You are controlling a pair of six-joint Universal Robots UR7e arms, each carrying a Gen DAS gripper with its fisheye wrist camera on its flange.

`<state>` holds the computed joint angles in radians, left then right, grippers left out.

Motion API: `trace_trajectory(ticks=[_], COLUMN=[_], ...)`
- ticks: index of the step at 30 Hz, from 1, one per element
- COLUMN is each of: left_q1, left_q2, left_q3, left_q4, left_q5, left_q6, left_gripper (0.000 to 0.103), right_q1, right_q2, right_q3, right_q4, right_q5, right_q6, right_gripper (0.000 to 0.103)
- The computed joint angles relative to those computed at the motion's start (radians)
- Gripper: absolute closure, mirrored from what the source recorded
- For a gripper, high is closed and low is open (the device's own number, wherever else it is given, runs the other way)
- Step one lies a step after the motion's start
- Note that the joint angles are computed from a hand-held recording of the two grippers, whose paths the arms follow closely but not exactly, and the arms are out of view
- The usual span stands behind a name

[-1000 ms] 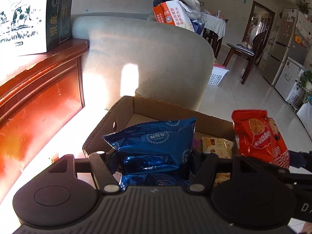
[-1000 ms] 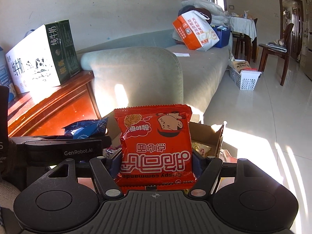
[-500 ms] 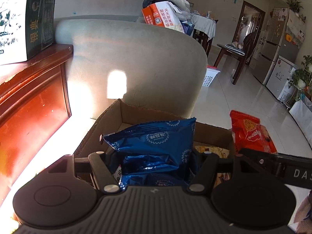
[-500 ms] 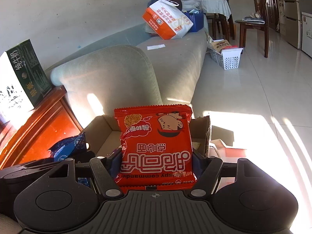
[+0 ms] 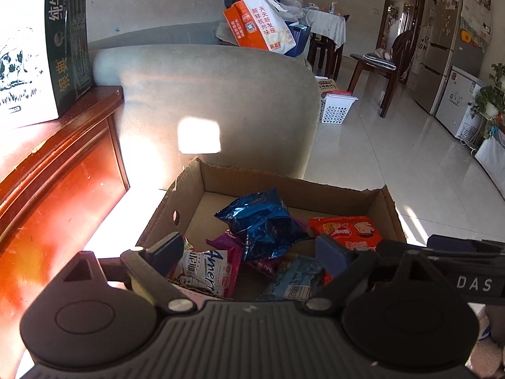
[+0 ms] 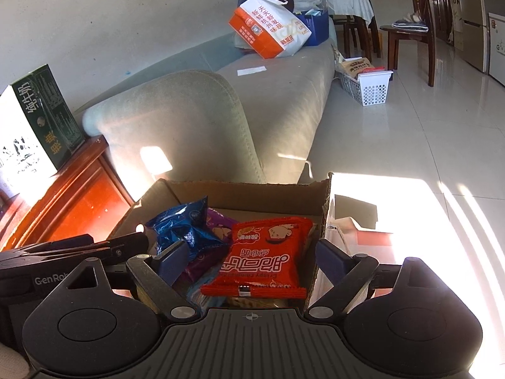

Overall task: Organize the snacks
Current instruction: 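Grasp the light blue packet with the left gripper while the right grasps the yellow waffle packet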

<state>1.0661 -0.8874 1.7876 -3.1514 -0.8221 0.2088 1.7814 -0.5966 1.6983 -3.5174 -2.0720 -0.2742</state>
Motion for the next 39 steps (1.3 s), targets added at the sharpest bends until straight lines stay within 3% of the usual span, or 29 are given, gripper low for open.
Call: trace_trajectory(ticks=[8,18,33,39], left_q1=[-0.016,0.001,0.051,0.075], left_q2=[-0.128,-0.252,-0.267,-0.262], left_q3=[0.167,0.342,0.415,0.401], left_q4=[0.057,0.093,0.126,0.156], left_q5=[0.077,0.064,0.037,0.006], left_q6=[-0.067,-0.136,-0.088,-0.086], left_gripper=[0.011,0.011,0.011,0.011], right_q1=[0.008,0.003,-0.027,-0.05], right_q2=[-0.032,-0.085,-0.091,-0.085], right_q3=[0.071,0.203,0.306,0.299], right_q4=[0.042,0.072,0.099,0.153], right_q5=[0.007,-0.013,-0.068,-0.06], right_q6=[-0.047,-0.059,-0.028,0.047], right_gripper=[0.014,0.014,0.011,0.011])
